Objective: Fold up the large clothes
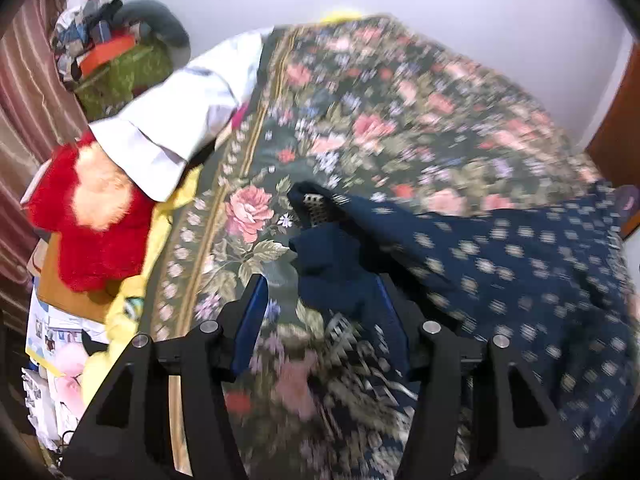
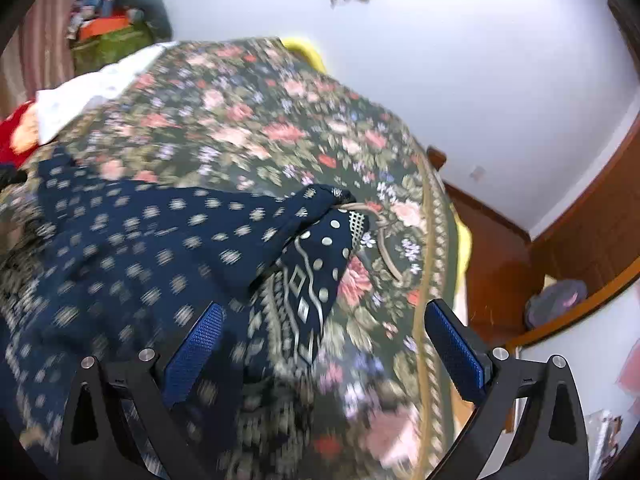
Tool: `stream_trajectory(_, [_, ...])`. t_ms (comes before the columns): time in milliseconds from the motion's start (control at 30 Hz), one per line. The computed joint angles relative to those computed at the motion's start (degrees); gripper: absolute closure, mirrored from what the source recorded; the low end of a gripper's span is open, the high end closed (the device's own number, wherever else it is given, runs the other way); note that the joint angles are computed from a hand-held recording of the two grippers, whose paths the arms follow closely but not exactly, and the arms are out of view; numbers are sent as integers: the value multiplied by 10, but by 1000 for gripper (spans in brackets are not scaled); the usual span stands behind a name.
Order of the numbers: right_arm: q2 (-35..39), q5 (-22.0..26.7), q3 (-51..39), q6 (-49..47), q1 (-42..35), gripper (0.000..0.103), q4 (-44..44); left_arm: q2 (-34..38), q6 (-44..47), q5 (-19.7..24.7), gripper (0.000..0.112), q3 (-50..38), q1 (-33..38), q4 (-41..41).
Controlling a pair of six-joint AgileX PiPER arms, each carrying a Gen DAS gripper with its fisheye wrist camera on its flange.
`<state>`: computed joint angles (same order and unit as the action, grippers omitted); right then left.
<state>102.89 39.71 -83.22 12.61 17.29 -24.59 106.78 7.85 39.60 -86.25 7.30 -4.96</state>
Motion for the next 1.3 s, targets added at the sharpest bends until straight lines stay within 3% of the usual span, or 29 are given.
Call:
stream_trajectory(133, [-120,10,81,-57,0,2,93,-118,52,-10,53,92,12,-50])
stream_trajectory(333, [-271,77,151,-96,17,2,194,-280,124,19,47,206,29,-119])
stream_trajectory(500, [-371,124,210,-60,58,2,219,-380,170,82,40,270,57,-150])
stream_trajectory(733, [-462,142,320,-7,117,2,217,-479,270,142,34,371,143,-214])
stream_trajectory(867, [-472,144,366,-17,113,2,247,-484,286,149,33,451,164,-201])
stream_trajectory(1067, [-482,127,436,-75,49,3,353,-447,319,124,33,556,197,-196])
stream_trajectory(1300, [-465,118,482,-165,-29,29,477,-384,403,140,33,616,298,-237])
